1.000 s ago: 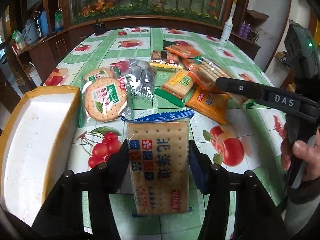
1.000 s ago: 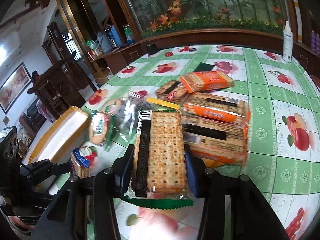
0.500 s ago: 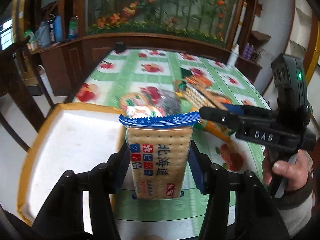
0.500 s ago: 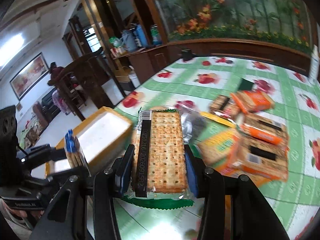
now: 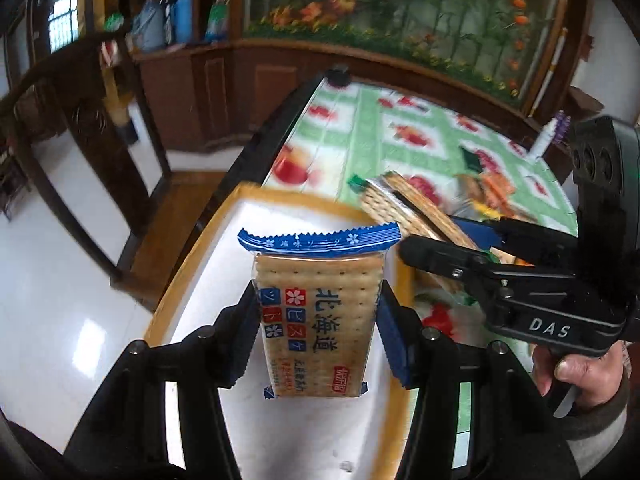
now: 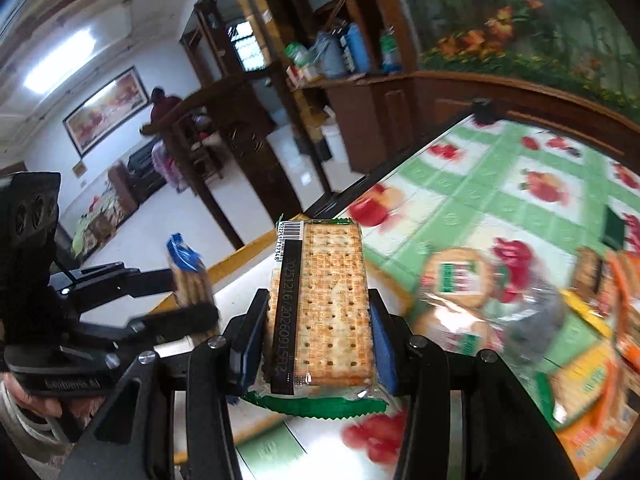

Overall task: Organize snacks
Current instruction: 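Carry both cracker packs into the white foam box and open both tools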

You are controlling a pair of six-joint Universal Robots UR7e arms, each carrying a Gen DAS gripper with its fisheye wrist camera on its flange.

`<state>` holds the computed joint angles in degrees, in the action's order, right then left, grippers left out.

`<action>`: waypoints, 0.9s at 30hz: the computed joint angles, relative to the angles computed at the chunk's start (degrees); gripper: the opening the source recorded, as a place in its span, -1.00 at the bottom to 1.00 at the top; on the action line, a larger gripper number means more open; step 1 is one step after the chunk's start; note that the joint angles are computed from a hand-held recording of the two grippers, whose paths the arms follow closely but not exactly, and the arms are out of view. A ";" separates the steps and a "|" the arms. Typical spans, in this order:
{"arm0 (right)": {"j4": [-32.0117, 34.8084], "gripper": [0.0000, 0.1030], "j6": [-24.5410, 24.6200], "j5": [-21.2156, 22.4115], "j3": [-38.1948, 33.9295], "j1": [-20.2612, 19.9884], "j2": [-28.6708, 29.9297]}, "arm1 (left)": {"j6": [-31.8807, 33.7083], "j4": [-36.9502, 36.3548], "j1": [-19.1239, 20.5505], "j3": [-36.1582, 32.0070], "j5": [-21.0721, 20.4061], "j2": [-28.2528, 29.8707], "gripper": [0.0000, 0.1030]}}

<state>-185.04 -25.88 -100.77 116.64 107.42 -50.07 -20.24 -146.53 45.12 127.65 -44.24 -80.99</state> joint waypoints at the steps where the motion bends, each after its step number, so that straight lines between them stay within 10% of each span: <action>1: 1.30 -0.10 0.09 -0.68 -1.39 0.22 1.58 | -0.38 0.41 1.10 -0.18 -0.38 0.07 0.10; 13: 5.64 -0.08 0.85 -9.55 -7.49 1.14 9.82 | -5.05 3.46 6.61 -1.88 0.58 3.02 0.18; 16: 4.87 -0.08 1.02 -10.15 -7.02 1.18 9.57 | -6.76 3.24 7.44 -1.94 0.76 2.92 0.54; 27: 2.95 0.09 2.99 -6.61 -3.86 0.28 5.23 | -5.90 1.56 3.39 -0.06 5.18 2.36 0.65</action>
<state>-182.09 -22.90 -107.38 112.78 107.70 -44.84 -26.15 -144.97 48.51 127.59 -39.06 -78.63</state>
